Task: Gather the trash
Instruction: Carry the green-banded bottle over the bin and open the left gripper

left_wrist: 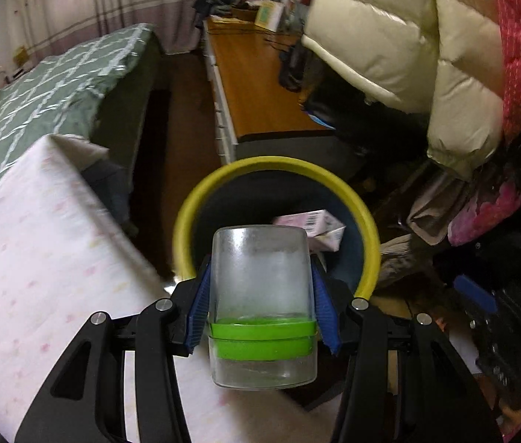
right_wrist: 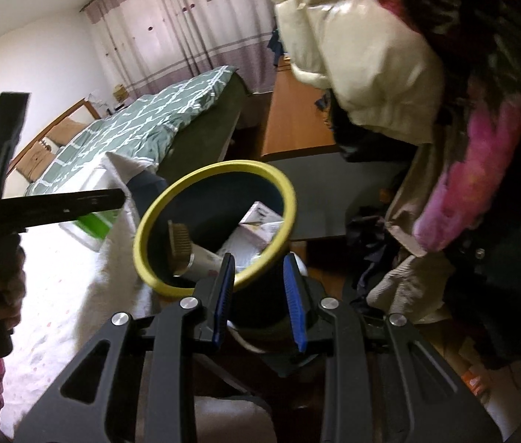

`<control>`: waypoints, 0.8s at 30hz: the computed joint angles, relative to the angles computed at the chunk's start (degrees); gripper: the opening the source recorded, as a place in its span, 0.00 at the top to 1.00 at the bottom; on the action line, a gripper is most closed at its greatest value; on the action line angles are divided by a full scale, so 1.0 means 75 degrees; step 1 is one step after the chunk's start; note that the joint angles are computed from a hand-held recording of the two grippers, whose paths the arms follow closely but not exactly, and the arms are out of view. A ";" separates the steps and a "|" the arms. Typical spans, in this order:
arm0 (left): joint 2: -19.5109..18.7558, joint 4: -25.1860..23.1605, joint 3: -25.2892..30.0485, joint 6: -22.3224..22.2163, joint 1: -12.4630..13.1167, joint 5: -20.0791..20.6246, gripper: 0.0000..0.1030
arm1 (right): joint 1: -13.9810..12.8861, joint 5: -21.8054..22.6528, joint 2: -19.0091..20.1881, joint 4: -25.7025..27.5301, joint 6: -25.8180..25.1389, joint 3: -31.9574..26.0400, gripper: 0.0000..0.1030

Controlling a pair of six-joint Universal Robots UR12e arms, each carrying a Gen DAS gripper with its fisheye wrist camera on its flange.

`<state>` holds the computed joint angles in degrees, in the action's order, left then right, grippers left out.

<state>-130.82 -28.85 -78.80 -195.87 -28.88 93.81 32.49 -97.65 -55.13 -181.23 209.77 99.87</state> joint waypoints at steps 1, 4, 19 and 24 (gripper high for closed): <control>-0.0136 -0.0115 0.0210 0.0041 -0.0038 -0.0028 0.52 | -0.0033 0.0001 -0.0019 -0.0040 0.0053 0.0055 0.74; -0.0501 -0.0401 0.0772 0.0121 -0.0130 -0.0015 0.52 | -0.0092 -0.0056 -0.0063 -0.0069 0.0152 0.0158 0.74; 0.0107 0.0968 -0.0321 -0.0616 -0.0177 0.0458 0.09 | 0.0081 0.0126 -0.0040 -0.0052 -0.0173 0.0042 0.64; 0.1344 0.3078 -0.2301 -0.1073 -0.0382 0.2069 0.05 | 0.0371 0.0229 -0.0041 -0.0170 -0.0707 -0.0113 0.59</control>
